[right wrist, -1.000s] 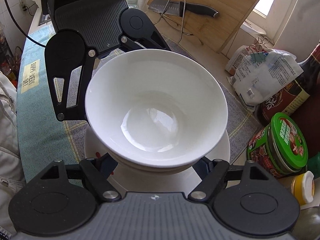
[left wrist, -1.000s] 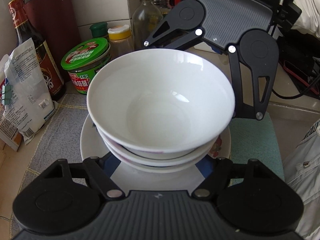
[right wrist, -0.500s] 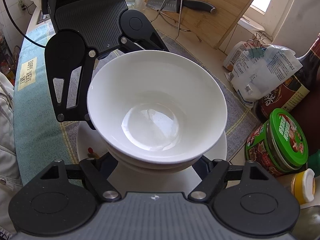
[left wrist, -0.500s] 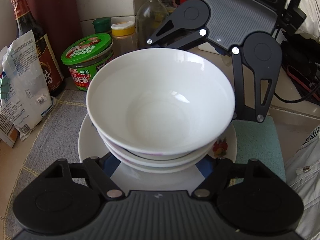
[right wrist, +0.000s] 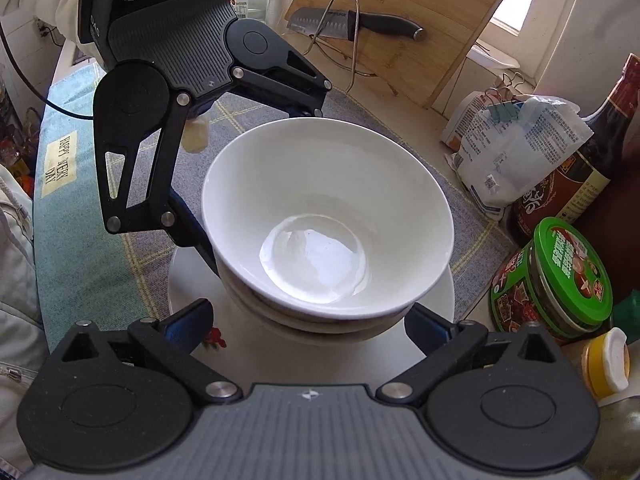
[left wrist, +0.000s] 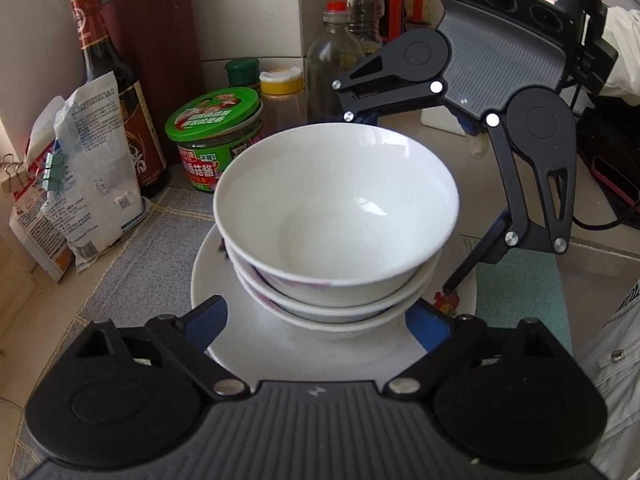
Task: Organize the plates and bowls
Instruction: 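Lower the bowl stack onto the flower plates with both grippers, then open both grippers and withdraw them from the stack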
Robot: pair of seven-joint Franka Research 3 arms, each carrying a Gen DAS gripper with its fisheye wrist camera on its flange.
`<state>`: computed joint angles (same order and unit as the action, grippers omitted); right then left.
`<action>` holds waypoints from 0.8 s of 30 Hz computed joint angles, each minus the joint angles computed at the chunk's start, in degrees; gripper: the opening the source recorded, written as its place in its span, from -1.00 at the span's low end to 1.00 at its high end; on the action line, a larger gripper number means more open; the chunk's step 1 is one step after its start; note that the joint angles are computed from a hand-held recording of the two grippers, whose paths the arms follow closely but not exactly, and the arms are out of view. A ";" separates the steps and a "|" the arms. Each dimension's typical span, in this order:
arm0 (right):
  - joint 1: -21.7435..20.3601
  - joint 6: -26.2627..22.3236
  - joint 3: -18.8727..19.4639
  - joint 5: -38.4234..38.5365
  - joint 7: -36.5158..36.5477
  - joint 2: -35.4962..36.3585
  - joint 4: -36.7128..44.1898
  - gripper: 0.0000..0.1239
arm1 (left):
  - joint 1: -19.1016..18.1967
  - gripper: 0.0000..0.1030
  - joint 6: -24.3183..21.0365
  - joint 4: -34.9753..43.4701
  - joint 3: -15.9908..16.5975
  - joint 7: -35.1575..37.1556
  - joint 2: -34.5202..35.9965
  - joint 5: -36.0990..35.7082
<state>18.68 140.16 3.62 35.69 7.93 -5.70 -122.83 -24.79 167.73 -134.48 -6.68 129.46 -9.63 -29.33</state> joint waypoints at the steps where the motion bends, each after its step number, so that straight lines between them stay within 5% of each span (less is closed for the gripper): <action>1: 0.01 0.97 0.19 -0.39 0.64 -0.32 -0.51 0.66 | 0.45 0.86 0.73 -0.88 -0.49 -1.27 -0.71 0.82; 8: 1.09 8.95 1.83 -4.85 8.38 -5.49 -7.16 0.66 | 2.37 0.94 9.86 -9.73 -3.07 -14.32 -7.66 8.50; 11: 1.25 14.04 3.12 -9.07 16.31 -8.34 -11.10 0.66 | 10.59 0.98 15.95 -14.31 -11.40 -23.41 -11.35 13.24; 13: 0.28 18.06 5.10 -13.35 25.22 -10.42 -14.09 0.66 | 19.65 0.99 20.04 -17.15 -20.75 -29.81 -14.47 14.32; 15: -1.92 21.87 8.25 -18.41 35.97 -12.60 -17.09 0.66 | 23.84 0.99 24.92 -20.13 -25.90 -34.53 -17.19 13.09; 17: -6.54 23.49 13.60 -24.86 49.49 -15.07 -19.47 0.66 | 23.61 0.99 26.25 -21.92 -26.59 -38.93 -19.26 11.64; 19: -12.66 24.38 20.70 -31.38 63.85 -18.38 -21.76 0.66 | 25.25 0.99 24.33 -22.75 -28.95 -42.98 -22.23 10.20; 22: -18.57 21.97 29.01 -34.33 82.40 -23.93 -23.90 0.66 | 33.43 0.99 10.99 -21.82 -37.30 -50.86 -31.79 8.76; 24: -20.44 19.07 33.04 -34.45 92.94 -27.60 -24.87 0.66 | 34.60 0.99 3.33 -20.98 -38.23 -54.93 -35.78 9.47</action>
<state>-1.76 159.23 36.66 1.24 100.87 -33.29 -147.70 9.81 171.06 -155.46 -44.91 74.53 -45.41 -19.86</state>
